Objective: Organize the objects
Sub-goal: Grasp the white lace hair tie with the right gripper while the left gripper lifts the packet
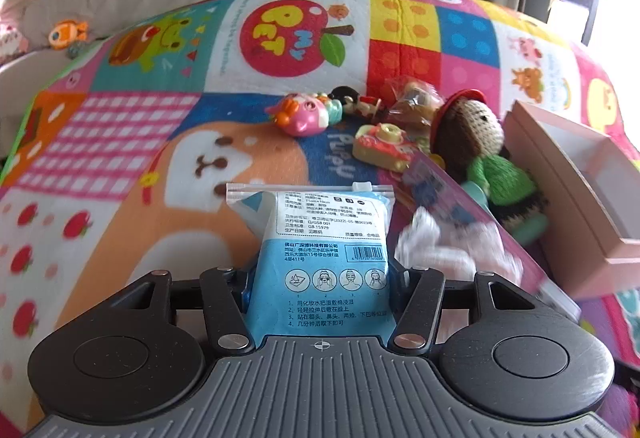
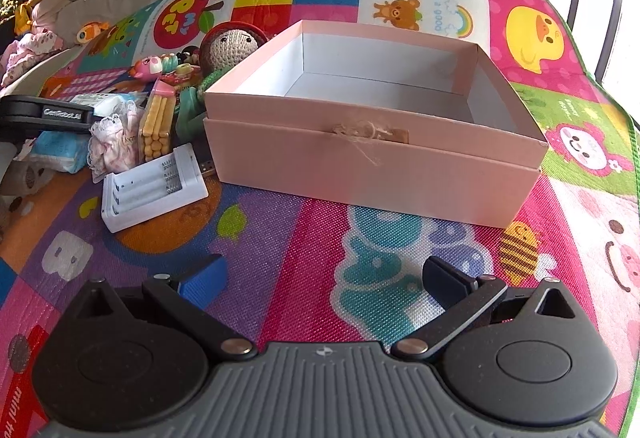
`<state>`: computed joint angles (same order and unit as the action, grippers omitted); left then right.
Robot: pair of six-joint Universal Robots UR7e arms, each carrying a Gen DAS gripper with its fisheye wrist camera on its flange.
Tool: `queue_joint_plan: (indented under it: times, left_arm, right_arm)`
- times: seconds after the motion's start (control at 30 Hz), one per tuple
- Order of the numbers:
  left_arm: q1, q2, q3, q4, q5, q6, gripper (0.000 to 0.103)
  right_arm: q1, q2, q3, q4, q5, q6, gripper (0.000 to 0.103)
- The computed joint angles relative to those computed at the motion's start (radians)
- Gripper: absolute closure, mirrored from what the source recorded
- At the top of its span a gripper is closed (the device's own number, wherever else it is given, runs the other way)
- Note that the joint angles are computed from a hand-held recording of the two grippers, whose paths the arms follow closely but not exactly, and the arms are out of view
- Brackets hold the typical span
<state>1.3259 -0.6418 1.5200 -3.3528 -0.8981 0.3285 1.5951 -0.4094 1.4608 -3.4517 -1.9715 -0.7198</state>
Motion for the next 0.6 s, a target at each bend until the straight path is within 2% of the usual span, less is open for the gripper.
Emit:
queue_joint_plan:
  times: [0.13,0.23,0.33,0.43,0.47,0.5,0.6]
  left_arm:
    - [-0.003,-0.101,0.186,-0.059,-0.059,-0.003,0.042]
    - [-0.010,-0.149,0.285,-0.103,-0.049,0.019,0.042]
    - [-0.012,-0.157,0.319,-0.167,0.012,0.047,0.042]
    - [0.001,-0.171,0.335,-0.187,0.000,0.038,0.041]
    - [0.003,-0.175,0.336,-0.183,-0.007,0.034,0.041]
    - [0.004,-0.177,0.338,-0.185,-0.011,0.034,0.041]
    - [0.006,-0.171,0.341,-0.210,-0.015,0.045,0.041]
  right_arm:
    - [0.000,-0.001,0.001,-0.002,0.003,0.000,0.000]
    - [0.010,-0.001,-0.008,0.026,0.000,0.008,0.000]
    - [0.022,-0.002,0.017,-0.016,0.121,-0.049,0.000]
    - [0.053,0.043,0.001,-0.105,0.230,-0.201,0.001]
    - [0.065,0.063,-0.016,-0.119,0.252,-0.247,0.009]
    - [0.079,0.084,-0.043,-0.108,0.267,-0.287,0.021]
    - [0.112,0.139,-0.141,-0.008,0.262,-0.328,0.037]
